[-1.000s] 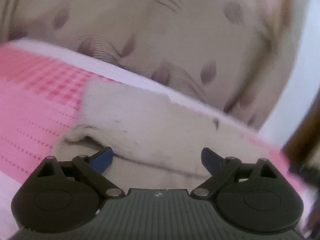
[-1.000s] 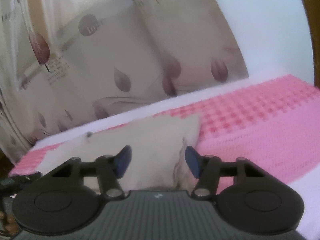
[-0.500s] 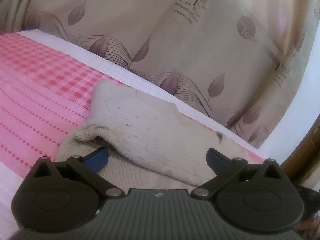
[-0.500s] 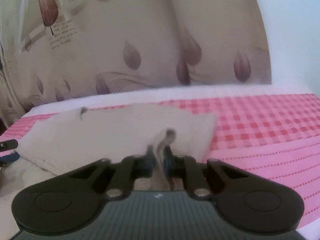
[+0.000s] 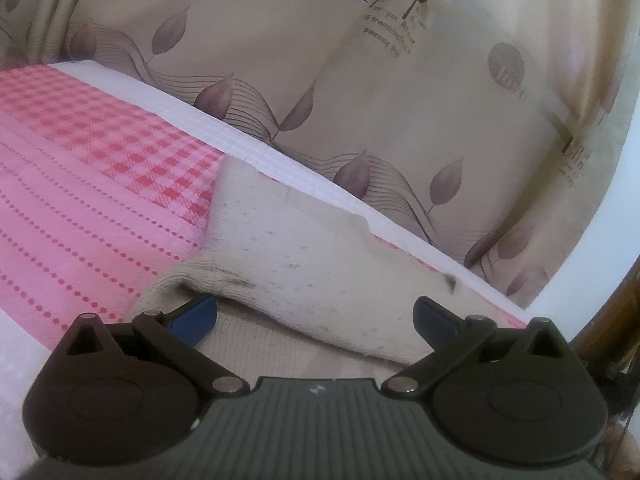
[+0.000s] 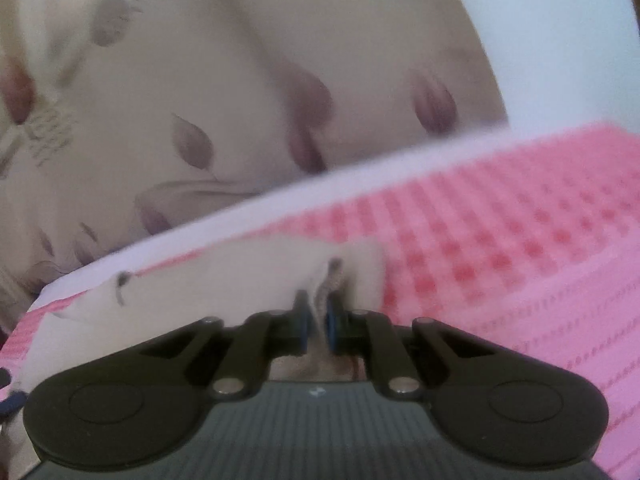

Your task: Fold small clothes

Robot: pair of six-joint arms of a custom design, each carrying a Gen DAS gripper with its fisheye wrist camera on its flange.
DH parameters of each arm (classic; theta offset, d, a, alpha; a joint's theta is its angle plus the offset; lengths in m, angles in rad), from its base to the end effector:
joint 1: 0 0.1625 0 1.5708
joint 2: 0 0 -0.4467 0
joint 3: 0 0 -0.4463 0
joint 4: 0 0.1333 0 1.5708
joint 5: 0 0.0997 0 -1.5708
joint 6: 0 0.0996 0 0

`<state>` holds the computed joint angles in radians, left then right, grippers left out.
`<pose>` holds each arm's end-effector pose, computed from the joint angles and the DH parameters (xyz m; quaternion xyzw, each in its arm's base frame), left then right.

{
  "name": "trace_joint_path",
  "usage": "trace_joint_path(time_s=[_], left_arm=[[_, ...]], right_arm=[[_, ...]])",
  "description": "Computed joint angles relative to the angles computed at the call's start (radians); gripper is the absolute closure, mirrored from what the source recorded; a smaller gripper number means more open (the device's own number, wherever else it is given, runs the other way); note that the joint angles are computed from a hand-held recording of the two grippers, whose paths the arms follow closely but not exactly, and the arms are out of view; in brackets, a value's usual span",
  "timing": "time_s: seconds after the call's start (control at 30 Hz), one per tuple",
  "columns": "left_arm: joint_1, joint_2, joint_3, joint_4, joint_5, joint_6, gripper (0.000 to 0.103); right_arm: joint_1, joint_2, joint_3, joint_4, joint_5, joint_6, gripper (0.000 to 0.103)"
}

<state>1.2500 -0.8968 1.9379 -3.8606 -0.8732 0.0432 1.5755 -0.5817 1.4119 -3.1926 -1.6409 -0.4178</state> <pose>-0.0046 -0.6394 0.1968 -0.0585 0.7861 -0.5825 0.1986 0.1302 -0.8145 0.0797 0.1801 -0.9045 0.3705 0.1107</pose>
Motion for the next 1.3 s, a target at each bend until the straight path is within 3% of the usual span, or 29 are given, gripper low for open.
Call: trace_joint_path(time_s=[0.13, 0.2, 0.3, 0.43, 0.5, 0.53, 0.57, 0.6, 0.67, 0.73, 0.8, 0.87, 1.07, 1.13, 1.2, 1.23, 1.27, 1.3], left_arm=[[-0.001, 0.001, -0.004, 0.006, 0.011, 0.002, 0.000], [0.000, 0.000, -0.003, 0.006, 0.009, 0.000, 0.000], [0.001, 0.002, -0.004, 0.000, 0.008, -0.005, 0.000], [0.003, 0.006, -0.006, -0.017, 0.005, 0.002, 0.000], [0.000, -0.019, 0.009, 0.033, 0.001, 0.002, 0.000], [-0.008, -0.042, 0.026, 0.078, 0.005, 0.003, 0.001], [-0.018, -0.073, 0.054, 0.128, 0.002, 0.002, 0.001], [-0.029, -0.105, 0.089, 0.161, -0.011, 0.000, 0.001], [-0.052, -0.171, 0.175, 0.191, -0.037, -0.007, 0.001], [-0.084, -0.244, 0.258, 0.242, -0.023, -0.017, 0.001], [-0.120, -0.290, 0.329, 0.246, 0.043, -0.021, 0.001], [-0.148, -0.340, 0.402, 0.238, 0.082, -0.057, 0.000], [-0.151, -0.477, 0.547, 0.294, 0.057, -0.289, 0.001], [-0.144, -0.504, 0.579, 0.285, 0.023, -0.334, 0.002], [-0.133, -0.526, 0.608, 0.255, -0.050, -0.325, 0.002], [-0.136, -0.536, 0.616, 0.268, -0.061, -0.326, 0.002], [-0.150, -0.543, 0.623, 0.295, -0.037, -0.338, 0.004], [-0.160, -0.542, 0.628, 0.303, -0.022, -0.346, 0.005]], right_arm=[[-0.009, -0.008, -0.013, 0.047, 0.014, 0.048, 0.092], [-0.006, -0.020, 0.013, -0.012, 0.007, 0.052, 0.091], [-0.006, -0.079, 0.119, -0.120, 0.043, 0.027, 0.091], [-0.018, -0.194, 0.285, -0.095, 0.110, 0.019, 0.091], [-0.038, -0.277, 0.402, -0.085, 0.174, -0.008, 0.089], [-0.049, -0.319, 0.458, -0.080, 0.196, -0.029, 0.085], [-0.059, -0.367, 0.520, -0.081, 0.212, -0.056, 0.069], [-0.069, -0.411, 0.582, -0.098, 0.219, -0.087, 0.042], [-0.084, -0.485, 0.692, -0.149, 0.214, -0.154, 0.013], [-0.100, -0.553, 0.788, -0.189, 0.177, -0.235, 0.013], [-0.117, -0.595, 0.861, -0.248, 0.151, -0.278, 0.013], [-0.156, -0.640, 0.921, -0.269, 0.190, -0.274, 0.014], [-0.217, -0.662, 1.002, -0.322, 0.237, -0.252, 0.022], [-0.213, -0.649, 1.000, -0.329, 0.226, -0.259, 0.028], [-0.200, -0.643, 0.996, -0.312, 0.196, -0.259, 0.042], [-0.199, -0.639, 0.997, -0.310, 0.193, -0.256, 0.043], [-0.197, -0.634, 1.000, -0.322, 0.194, -0.257, 0.045], [-0.194, -0.635, 0.999, -0.309, 0.194, -0.255, 0.056]])
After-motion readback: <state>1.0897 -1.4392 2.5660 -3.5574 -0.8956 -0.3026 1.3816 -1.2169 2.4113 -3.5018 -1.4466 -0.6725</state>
